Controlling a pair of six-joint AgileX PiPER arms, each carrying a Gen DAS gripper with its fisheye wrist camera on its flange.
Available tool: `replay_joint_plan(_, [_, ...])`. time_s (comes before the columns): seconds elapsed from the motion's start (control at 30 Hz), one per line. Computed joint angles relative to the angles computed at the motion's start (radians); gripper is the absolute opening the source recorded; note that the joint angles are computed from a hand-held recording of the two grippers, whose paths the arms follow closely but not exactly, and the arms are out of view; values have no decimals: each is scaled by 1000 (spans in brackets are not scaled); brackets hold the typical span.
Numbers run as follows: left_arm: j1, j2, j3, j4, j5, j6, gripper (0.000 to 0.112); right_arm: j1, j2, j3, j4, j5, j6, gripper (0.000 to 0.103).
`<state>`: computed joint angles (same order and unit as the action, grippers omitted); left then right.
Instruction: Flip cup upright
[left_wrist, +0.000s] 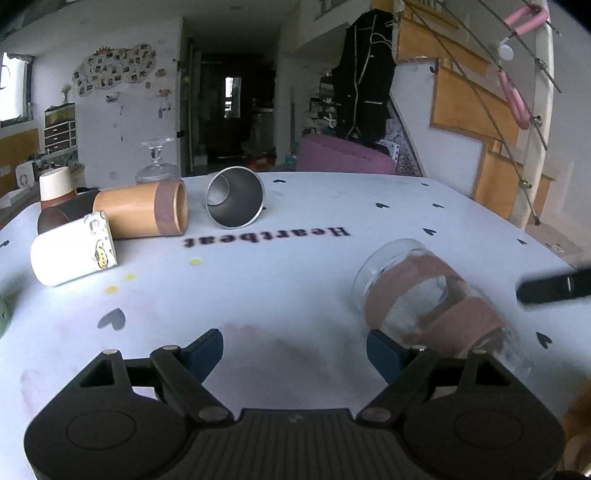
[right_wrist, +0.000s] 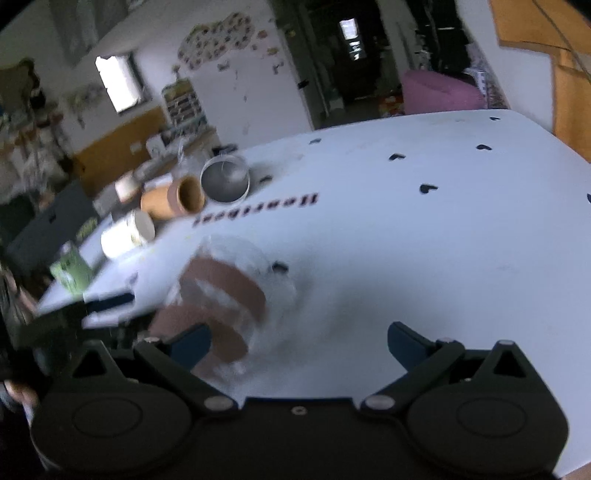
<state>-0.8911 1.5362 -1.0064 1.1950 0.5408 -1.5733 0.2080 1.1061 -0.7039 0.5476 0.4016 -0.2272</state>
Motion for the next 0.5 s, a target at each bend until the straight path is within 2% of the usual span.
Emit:
replay_joint_plan(0.13, [-15,3,6,1,-14,-15,85,-76,55,-69,210,77,-184,103])
replay_joint_plan(0.27, [-27,11,1,-5,-26,-19,85,-65,172,-204,177,157,-164,103])
replay_joint_plan(0.5, [-35,15,7,10,-44,-44,85,-26,459,-532,37,405,53,95])
